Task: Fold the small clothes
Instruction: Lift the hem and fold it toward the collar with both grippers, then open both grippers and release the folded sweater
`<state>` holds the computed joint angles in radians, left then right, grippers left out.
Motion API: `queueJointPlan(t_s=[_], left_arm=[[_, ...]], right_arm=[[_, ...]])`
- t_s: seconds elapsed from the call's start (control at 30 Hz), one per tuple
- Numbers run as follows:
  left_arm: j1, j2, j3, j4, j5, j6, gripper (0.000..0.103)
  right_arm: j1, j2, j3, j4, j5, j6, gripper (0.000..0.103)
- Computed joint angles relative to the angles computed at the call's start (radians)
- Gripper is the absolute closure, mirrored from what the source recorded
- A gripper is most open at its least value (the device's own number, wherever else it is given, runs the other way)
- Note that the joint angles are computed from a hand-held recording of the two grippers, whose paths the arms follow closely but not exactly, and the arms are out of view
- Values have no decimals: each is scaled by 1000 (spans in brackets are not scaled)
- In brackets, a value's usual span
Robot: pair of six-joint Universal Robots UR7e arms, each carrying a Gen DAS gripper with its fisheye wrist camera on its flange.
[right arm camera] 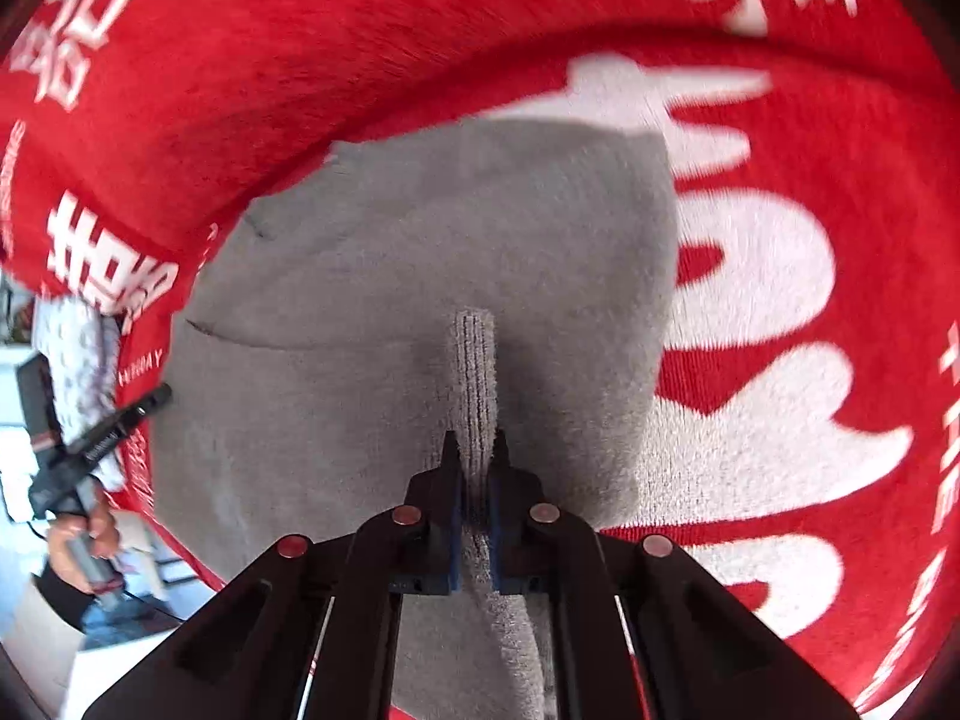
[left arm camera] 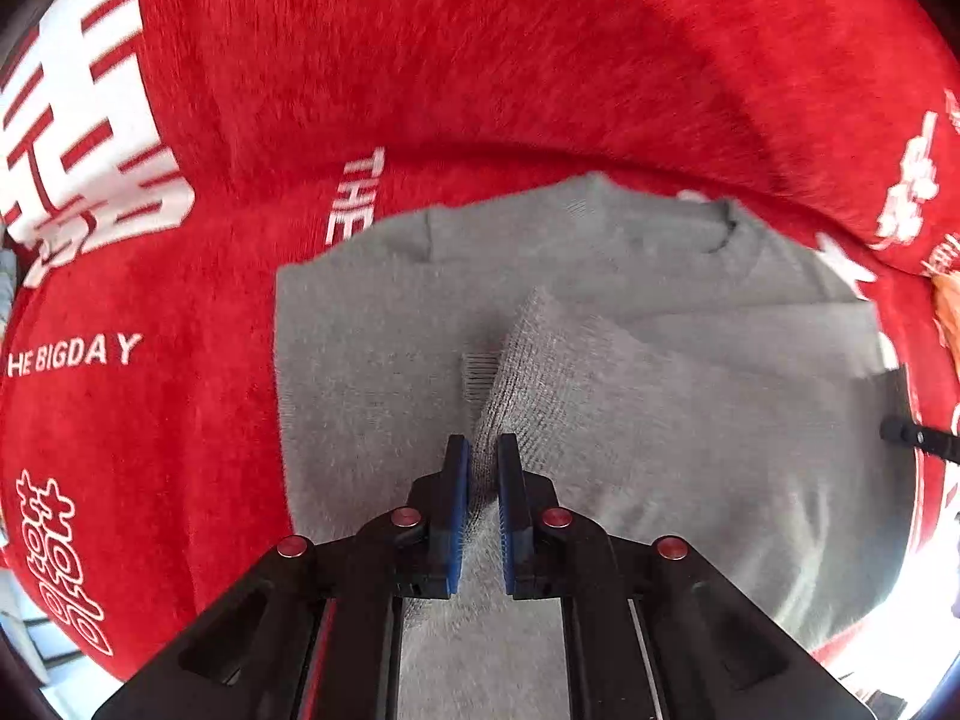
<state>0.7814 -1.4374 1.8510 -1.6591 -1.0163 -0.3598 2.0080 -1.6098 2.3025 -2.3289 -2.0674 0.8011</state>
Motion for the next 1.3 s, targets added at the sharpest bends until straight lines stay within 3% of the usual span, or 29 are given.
queueJointPlan(t_s=[0.17,0.33,0.47,0.57,0.77,0.8,0.83,0.9,0.97,1.0,1.03,1.1,1.3], left_arm=[[-34,-38,-23,-16,-13,-9,93],[-12,-22,-68,-96,16,37,93],[35,39,-85,-168,61,98,93],[74,85,-71,-196,86,91,93],[111,130,-28,-209,141,83,91],[115,132,-27,-208,155,74,82],[112,135,-29,-190,189,48,57],[99,132,-24,-161,282,-3,27],[97,122,-35,-128,326,-23,27],[102,118,-55,-84,327,-41,27],[104,111,-71,-51,317,-55,27],[102,84,-94,2,270,-70,27],[65,-15,-53,127,148,-121,27]], right_arm=[[107,46,-101,84,-94,17,96],[147,117,-217,97,-210,-44,96],[89,191,-274,29,-259,-161,96],[4,248,-281,-32,-228,-215,96],[-92,324,-268,-52,-217,-219,96],[-102,325,-260,-55,-213,-204,96],[-110,322,-253,-57,-213,-187,95],[-115,306,-236,-78,-219,-152,95],[-102,296,-251,-12,-264,-80,88],[-92,293,-263,39,-295,-42,72],[-81,290,-276,108,-334,10,66],[-56,263,-288,192,-367,89,66],[72,183,-218,158,-252,93,66]])
